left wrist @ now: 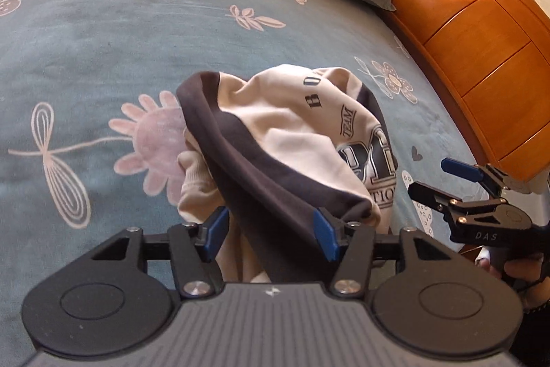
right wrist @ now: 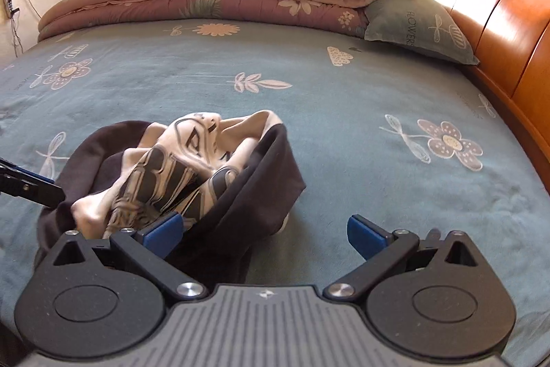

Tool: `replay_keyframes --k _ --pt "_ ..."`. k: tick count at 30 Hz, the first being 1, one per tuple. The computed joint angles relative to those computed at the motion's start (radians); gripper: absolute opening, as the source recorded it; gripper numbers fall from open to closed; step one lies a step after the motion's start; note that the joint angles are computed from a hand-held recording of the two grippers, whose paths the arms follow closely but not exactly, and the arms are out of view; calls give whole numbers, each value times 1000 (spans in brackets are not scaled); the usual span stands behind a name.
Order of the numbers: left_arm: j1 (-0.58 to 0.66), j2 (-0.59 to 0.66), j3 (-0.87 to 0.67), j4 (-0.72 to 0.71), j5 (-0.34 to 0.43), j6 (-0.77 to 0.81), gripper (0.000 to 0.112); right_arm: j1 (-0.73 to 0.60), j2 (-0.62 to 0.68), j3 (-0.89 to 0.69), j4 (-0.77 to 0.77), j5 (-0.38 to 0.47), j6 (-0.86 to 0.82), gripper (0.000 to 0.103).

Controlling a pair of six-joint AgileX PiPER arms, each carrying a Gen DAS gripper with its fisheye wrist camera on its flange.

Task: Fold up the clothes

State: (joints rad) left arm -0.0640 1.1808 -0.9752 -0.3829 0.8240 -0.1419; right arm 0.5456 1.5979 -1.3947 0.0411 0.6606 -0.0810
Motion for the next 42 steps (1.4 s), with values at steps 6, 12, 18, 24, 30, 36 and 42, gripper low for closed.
replay_keyframes --k 6,12,18,24,30,36,42 --pt "-117 -109 66 31 -49 -176 62 -5 -115 170 98 -29 -55 103" --pt "-282 -113 79 111 -101 -347 67 -52 -192 309 250 -41 -169 103" --pt "-409 -52 96 129 -174 -437 68 -106 -222 386 411 -27 -345 103" --pt "-485 19 37 361 -131 -597 68 -225 -174 425 777 104 -732 103" --pt "-424 27 27 396 -104 -600 69 -279 -39 404 996 240 -937 103" --pt "-340 -12 49 320 -98 -519 69 -268 89 306 1104 295 -983 103" --pt "-332 -108 56 371 -34 -541 71 -202 146 203 1124 408 -980 103"
